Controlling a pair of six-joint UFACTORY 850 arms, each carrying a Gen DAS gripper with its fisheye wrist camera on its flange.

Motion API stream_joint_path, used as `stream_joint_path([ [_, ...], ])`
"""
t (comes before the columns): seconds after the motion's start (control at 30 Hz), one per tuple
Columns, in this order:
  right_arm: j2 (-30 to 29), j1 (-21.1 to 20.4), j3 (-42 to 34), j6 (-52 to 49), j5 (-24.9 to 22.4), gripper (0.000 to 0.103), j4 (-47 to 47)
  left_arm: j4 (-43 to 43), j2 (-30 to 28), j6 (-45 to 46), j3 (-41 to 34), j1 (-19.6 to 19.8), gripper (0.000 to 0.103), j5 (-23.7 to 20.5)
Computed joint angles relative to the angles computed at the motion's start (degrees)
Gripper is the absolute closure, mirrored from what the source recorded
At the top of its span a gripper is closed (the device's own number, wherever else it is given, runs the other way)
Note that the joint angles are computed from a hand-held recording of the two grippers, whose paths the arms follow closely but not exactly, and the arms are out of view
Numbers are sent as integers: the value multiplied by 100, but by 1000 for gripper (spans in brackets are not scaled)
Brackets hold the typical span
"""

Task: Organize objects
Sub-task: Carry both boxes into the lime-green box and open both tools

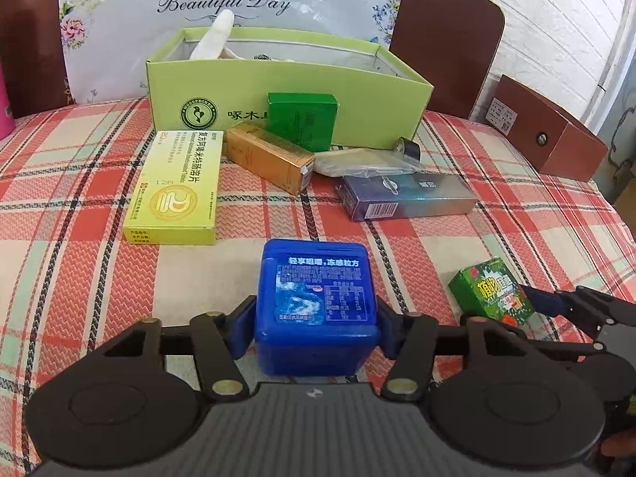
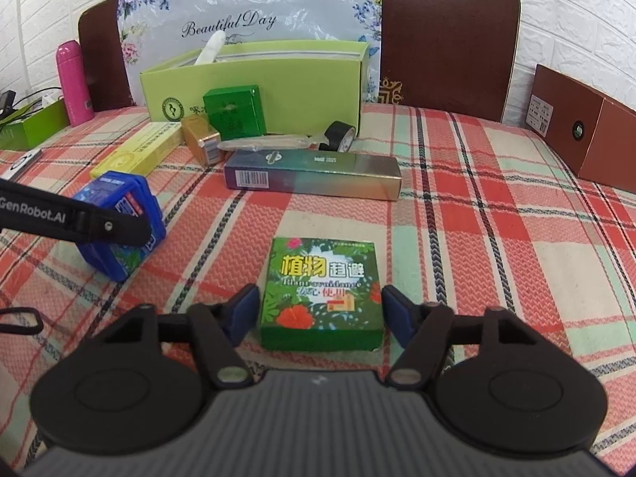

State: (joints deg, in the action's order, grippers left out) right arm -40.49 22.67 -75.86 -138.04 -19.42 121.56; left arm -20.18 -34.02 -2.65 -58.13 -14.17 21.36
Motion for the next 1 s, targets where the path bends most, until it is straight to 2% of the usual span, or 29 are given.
stream_joint_path([
  [0.1,-1,6,-17,34,-21,42,-61,8,36,49,12,3,43,32],
  [0.2,-10,-15,-119,626,-233,42,-665,318,153,-198,61,54,44,142],
  [0.53,-205,118,-951,-13,-798,42,-224,279,347,225,-351,272,44,558],
  [0.67,-523,217,-1657,-105,-828,42,-98,222,180,323,-837,394,44,599],
  [0.77,-896,329,-2361,-207,-569,42,113,231,-66,311,-1344,536,44,447],
  [0.9,-1559,445,-3584,659,-85,42,-500,-58,-510,705,-2125,699,44,171],
  [1.0,-2209,502,-4707,1978,156,42,-1661,-289,-926,982,-2765,803,44,-205],
])
